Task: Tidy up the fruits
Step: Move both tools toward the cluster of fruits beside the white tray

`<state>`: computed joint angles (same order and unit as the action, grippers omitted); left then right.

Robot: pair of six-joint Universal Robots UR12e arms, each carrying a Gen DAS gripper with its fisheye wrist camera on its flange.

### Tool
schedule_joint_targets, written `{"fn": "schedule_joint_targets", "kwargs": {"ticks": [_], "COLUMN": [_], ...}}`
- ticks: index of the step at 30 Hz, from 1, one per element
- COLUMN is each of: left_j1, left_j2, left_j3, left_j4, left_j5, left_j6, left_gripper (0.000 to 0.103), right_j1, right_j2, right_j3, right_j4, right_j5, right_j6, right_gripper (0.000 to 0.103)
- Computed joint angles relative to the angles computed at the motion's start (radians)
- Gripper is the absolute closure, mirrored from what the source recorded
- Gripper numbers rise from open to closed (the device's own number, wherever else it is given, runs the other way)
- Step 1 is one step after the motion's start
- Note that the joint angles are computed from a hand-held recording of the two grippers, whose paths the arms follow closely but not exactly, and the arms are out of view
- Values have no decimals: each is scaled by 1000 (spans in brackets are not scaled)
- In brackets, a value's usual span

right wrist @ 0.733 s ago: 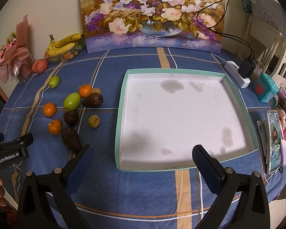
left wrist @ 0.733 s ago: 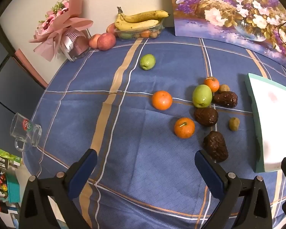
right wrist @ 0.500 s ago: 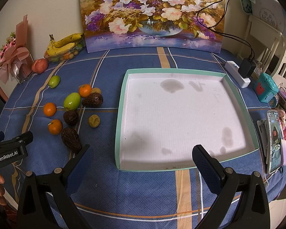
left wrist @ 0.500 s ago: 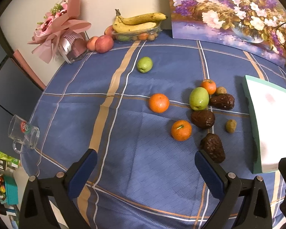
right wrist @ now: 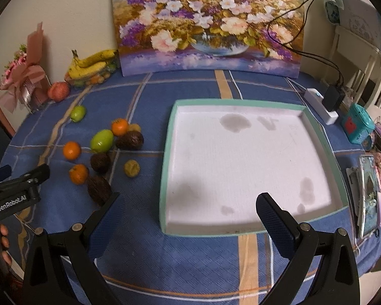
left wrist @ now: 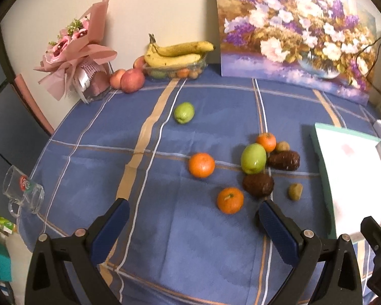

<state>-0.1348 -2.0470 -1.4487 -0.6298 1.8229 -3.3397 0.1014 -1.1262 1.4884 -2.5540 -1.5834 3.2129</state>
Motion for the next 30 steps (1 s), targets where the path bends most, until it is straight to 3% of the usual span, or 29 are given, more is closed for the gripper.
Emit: {"fn": "schedule_joint_targets", "kwargs": {"ticks": [7,17,22,25,27,30], "left_j1": [23,49,67,68,67,68], "left_j2": [-8,-26,-41,-55,-62,-75], "left_j3": [20,48,68,85,100,126], "left_j4": [7,-5,-9,-1,-18,-46], "left_j5": [-67,-95,-158,-162,-160,-161], "left_j6": [-16,-99,-153,-143,-132,-112], "left_gripper": [0,0,0,0,0,0], "right_j1": [-2,-9,-8,-7,-6,-7], "right_j2": [12,46,65,77,85,97], "right_j3": [-5,-51,-78,-96,-110,-131], "right_j4": [-75,-121,-123,-114,-106,-89], "right_j5": [55,193,221,228,233,245], "right_j6": [-11,-57,-64,-73,-82,-80], "right_gripper": [1,1,1,1,3,14]}}
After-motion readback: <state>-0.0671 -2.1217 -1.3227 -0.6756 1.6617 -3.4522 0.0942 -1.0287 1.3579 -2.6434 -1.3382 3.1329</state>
